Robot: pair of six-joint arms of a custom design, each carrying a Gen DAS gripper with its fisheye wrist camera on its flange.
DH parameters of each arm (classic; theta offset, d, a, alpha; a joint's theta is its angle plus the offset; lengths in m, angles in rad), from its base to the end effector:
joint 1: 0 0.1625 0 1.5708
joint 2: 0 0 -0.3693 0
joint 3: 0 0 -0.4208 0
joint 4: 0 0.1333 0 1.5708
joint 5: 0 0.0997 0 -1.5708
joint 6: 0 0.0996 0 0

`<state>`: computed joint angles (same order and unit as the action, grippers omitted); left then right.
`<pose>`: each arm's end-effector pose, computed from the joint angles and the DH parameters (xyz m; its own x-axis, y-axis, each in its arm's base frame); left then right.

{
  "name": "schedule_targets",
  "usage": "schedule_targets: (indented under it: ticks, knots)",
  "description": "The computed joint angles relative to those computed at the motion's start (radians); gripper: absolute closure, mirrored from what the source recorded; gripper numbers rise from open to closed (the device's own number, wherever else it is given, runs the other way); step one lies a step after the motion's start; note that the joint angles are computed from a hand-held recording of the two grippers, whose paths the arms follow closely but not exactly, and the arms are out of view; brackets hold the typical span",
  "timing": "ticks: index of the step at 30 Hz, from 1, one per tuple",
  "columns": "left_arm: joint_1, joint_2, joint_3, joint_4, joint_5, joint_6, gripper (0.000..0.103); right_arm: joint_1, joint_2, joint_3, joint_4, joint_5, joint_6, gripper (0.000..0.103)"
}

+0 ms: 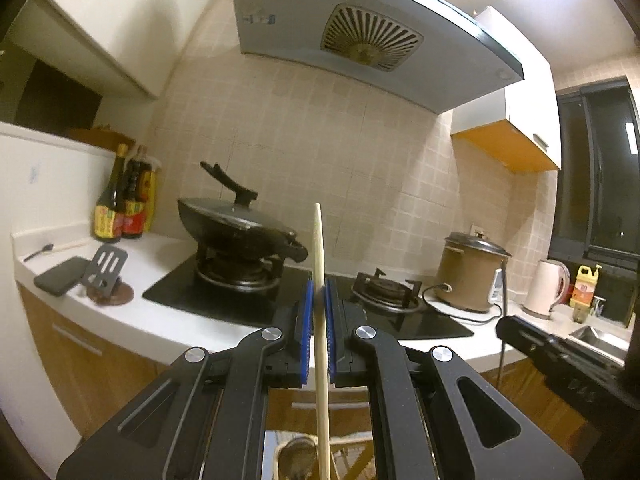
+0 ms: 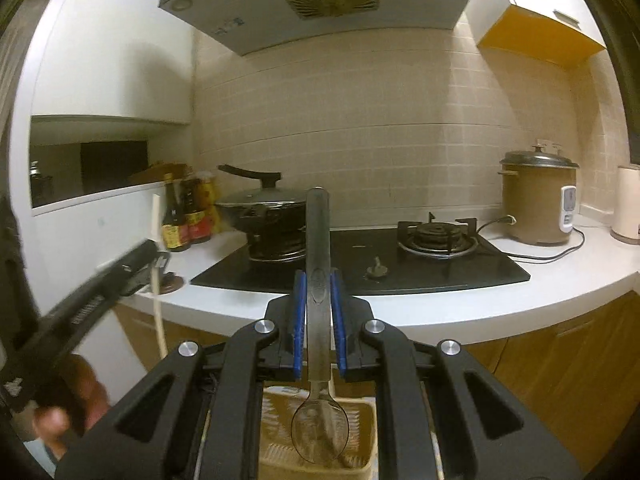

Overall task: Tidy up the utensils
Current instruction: 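Open the right tool over the holder while the left tool opens to drop its chopstick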

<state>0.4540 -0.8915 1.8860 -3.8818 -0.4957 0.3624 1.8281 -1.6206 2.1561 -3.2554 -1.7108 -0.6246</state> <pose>-0.3814 -0.4320 0.1816 -0.8303 0.0897 -0.5500 0.5566 0.0840 -0.8265 0.2362 -0.4283 0.3672 -0.7422 -0.3360 0.5799 -0.6634 0.2458 -0.7067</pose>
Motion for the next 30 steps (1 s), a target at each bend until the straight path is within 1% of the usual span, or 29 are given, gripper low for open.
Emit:
schedule_targets:
  ticks: [3,6,9,11,17,19,21,22,23,25,26,28,29,30]
  knots:
    - [0.012,0.029,-0.025,-0.040,-0.003,0.040,0.099,-0.026,0.033,-0.009,-0.029,0.012,-0.009,0.093]
    - [0.022,0.062,-0.051,-0.108,0.016,0.087,0.099,-0.056,0.063,-0.006,-0.082,0.043,-0.032,0.093]
    - [0.027,0.096,-0.079,-0.204,0.042,0.152,0.099,-0.082,0.077,0.001,-0.092,0.070,-0.046,0.093]
    - [0.031,0.110,-0.091,-0.228,0.052,0.170,0.099,-0.093,0.086,0.007,-0.102,0.076,-0.053,0.093]
    - [0.041,0.125,-0.083,-0.234,0.056,0.167,0.099,-0.104,0.095,0.035,-0.148,0.077,-0.076,0.093]
    - [0.041,0.122,-0.073,-0.225,0.060,0.156,0.098,-0.111,0.087,0.046,-0.147,0.086,-0.072,0.093]
    - [0.038,0.126,-0.071,-0.242,0.075,0.170,0.098,-0.119,0.068,0.059,-0.135,0.097,-0.050,0.092]
    - [0.036,0.129,-0.071,-0.268,0.080,0.190,0.096,-0.119,0.060,0.065,-0.130,0.091,-0.052,0.092]
    - [0.034,0.123,-0.062,-0.258,0.083,0.180,0.094,-0.120,0.052,0.069,-0.123,0.089,-0.054,0.092]
    - [0.032,0.103,-0.038,-0.210,0.087,0.132,0.086,-0.120,0.032,0.077,-0.092,0.077,-0.052,0.092]
    - [0.028,0.085,-0.017,-0.186,0.088,0.098,0.085,-0.118,0.011,0.084,-0.052,0.067,-0.050,0.090]
    - [0.018,0.062,0.012,-0.165,0.094,0.064,0.080,-0.119,-0.017,0.099,-0.021,0.062,-0.052,0.084]
    - [0.012,0.047,0.030,-0.150,0.095,0.046,0.079,-0.119,-0.033,0.109,-0.010,0.060,-0.054,0.077]
    - [0.006,0.037,0.042,-0.136,0.097,0.034,0.076,-0.117,-0.047,0.116,0.004,0.055,-0.055,0.075]
